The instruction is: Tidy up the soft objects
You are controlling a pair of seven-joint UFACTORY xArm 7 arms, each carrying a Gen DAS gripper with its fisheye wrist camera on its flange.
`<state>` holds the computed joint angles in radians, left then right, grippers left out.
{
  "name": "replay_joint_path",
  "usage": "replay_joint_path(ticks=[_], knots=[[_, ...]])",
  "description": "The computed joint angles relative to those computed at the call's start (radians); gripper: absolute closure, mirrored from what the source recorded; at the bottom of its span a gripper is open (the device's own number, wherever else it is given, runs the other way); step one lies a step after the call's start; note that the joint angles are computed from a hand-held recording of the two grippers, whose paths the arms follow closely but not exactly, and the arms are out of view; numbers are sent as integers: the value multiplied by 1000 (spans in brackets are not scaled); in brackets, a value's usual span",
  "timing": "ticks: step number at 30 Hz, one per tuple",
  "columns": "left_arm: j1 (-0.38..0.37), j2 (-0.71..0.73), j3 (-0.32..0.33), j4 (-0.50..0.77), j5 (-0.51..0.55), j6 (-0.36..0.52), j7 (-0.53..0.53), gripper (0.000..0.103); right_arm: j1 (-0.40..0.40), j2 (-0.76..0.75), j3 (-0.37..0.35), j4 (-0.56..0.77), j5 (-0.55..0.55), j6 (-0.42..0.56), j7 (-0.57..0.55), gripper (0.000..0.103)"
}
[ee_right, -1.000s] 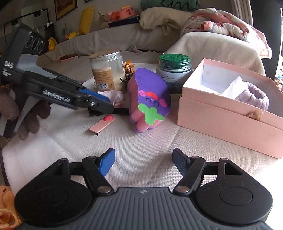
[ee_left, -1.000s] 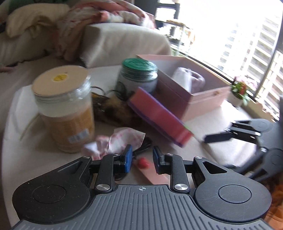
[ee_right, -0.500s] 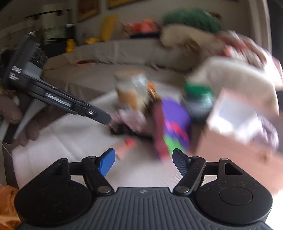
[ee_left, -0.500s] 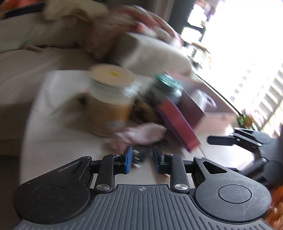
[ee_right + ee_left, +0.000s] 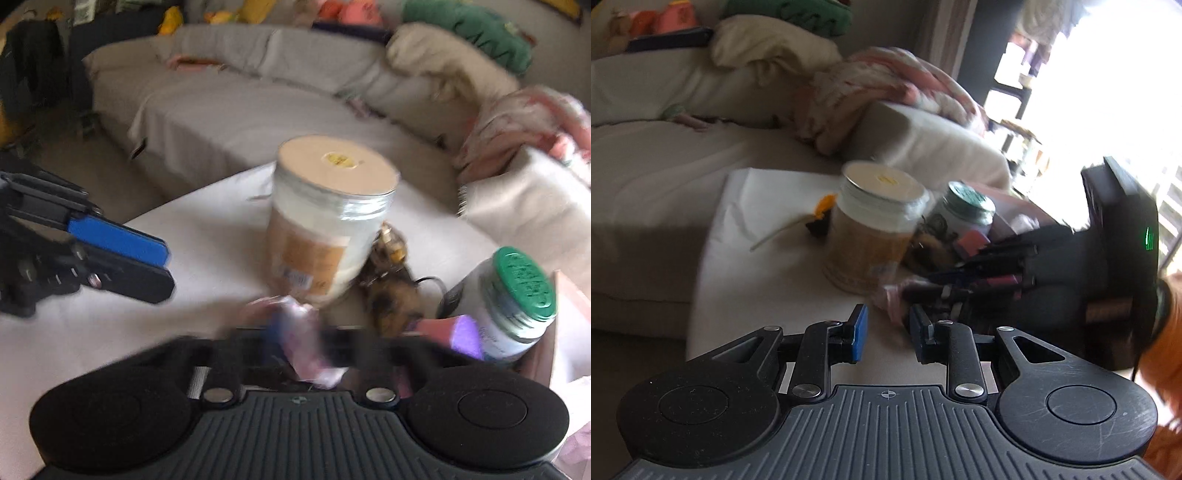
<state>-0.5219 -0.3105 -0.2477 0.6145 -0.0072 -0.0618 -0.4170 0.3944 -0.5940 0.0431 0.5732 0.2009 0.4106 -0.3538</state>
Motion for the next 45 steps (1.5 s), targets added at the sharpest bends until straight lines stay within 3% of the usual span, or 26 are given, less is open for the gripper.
replay_joint_path(ticks=[3, 5, 8, 11, 15, 19, 21, 24, 31, 34, 37, 41, 45], knots=[[-129, 40, 103, 35, 2, 16, 118, 75, 41, -67, -72, 8, 62, 13, -48, 99], [-161, 79, 119, 82, -1, 35, 191, 75, 43, -126, -112, 19, 98, 27, -61, 99], [-99, 159, 43, 185, 45, 79, 238, 75, 6, -190, -131, 27, 106, 41, -70, 99], [-79, 251, 13, 304, 62, 174, 325, 75, -45, -237, -136, 25, 85, 64, -71, 99], [-50, 346, -18, 429, 210, 327, 244, 75, -84, -298, -150, 6, 70, 105, -80, 99], [-65, 388, -7, 484, 331, 390, 153, 71, -94, -325, -179, -5, 75, 122, -104, 99], [-70, 400, -1, 489, 353, 387, 131, 71, -96, -319, -184, -9, 80, 114, -113, 99], [-89, 383, 16, 469, 479, 390, 33, 75, -97, -317, -191, -14, 95, 109, -116, 99], [-77, 325, -2, 412, 630, 392, -131, 84, -100, -320, -184, -19, 112, 85, -108, 99], [-66, 291, -24, 398, 578, 447, -115, 86, -99, -341, -182, -27, 111, 85, -107, 99], [-53, 249, -46, 387, 557, 534, -166, 86, -99, -357, -180, -31, 109, 97, -99, 99], [-31, 218, -50, 355, 408, 533, -217, 80, -61, -364, -192, -36, 136, 136, -95, 99], [-6, 202, -70, 326, 438, 494, -305, 81, -3, -328, -195, -64, 188, 123, -106, 99]])
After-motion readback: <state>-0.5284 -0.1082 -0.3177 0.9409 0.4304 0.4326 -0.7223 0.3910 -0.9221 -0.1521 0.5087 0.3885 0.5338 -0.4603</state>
